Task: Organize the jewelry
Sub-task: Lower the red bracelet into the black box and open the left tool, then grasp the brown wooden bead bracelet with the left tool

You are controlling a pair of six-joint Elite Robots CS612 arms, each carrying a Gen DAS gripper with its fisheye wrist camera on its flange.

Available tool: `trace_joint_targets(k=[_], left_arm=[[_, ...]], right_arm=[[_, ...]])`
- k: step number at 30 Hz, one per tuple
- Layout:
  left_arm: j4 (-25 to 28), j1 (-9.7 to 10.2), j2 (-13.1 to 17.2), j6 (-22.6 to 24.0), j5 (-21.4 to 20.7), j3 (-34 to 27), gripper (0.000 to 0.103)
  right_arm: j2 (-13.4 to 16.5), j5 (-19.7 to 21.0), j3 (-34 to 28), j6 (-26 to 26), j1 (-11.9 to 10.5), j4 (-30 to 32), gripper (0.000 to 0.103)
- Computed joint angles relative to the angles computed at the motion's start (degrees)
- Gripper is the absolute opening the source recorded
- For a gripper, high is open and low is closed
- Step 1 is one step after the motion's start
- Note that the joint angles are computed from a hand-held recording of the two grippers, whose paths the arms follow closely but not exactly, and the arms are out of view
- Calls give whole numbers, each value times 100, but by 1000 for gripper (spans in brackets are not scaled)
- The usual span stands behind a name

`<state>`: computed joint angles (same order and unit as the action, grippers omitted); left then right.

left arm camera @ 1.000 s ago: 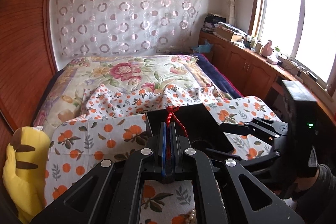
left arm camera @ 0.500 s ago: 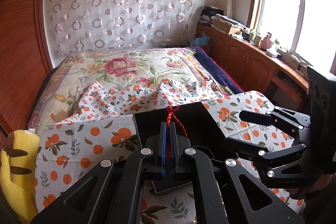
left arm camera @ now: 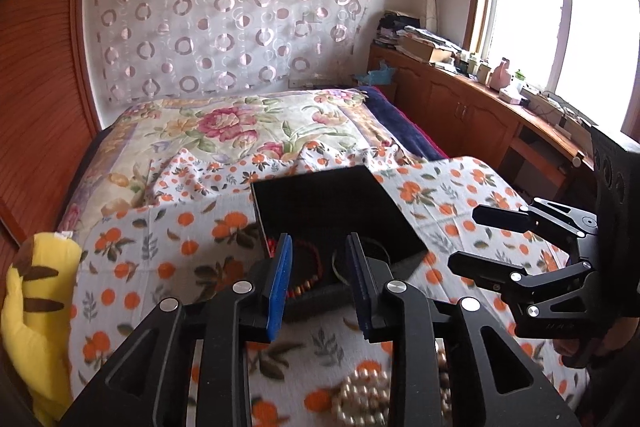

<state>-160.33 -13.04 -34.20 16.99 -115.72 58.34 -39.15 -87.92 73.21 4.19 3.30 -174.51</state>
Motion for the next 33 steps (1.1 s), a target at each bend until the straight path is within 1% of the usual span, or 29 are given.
trace_joint_targets(k=[5, 11, 13, 15, 16, 20, 21, 22, 29, 33], left_arm=[[-239, 53, -225, 66, -62, 506, 26], [-441, 93, -450, 179, -92, 1039, 27], [-443, 101, -498, 214, -106, 1160, 27], [-379, 104, -556, 291, -115, 1294, 27], [-366, 105, -579, 337, -131, 1348, 27], [-331, 103, -660, 578, -146, 1593, 28], [-271, 101, -674, 622, -158, 1631, 28], [-246, 97, -692, 644, -163, 1674, 28], [72, 54, -798, 1084, -266, 1852, 28], [347, -5, -780, 1291, -202, 1800, 28]], right_arm=[[-200, -103, 448, 49, 80, -198, 69], [-345, -146, 799, 108, 155, -333, 69], [-385, -172, 920, 114, 191, -339, 64], [-421, -174, 1031, 147, 208, -344, 62], [-435, -168, 1074, 158, 213, -339, 59], [-479, -258, 1254, 83, 257, -315, 52], [-491, -260, 1309, 108, 259, -314, 49], [-503, -255, 1348, 144, 256, -331, 48], [-584, -259, 1532, 251, 251, -505, 48], [-614, -172, 1598, 232, 284, -571, 48]])
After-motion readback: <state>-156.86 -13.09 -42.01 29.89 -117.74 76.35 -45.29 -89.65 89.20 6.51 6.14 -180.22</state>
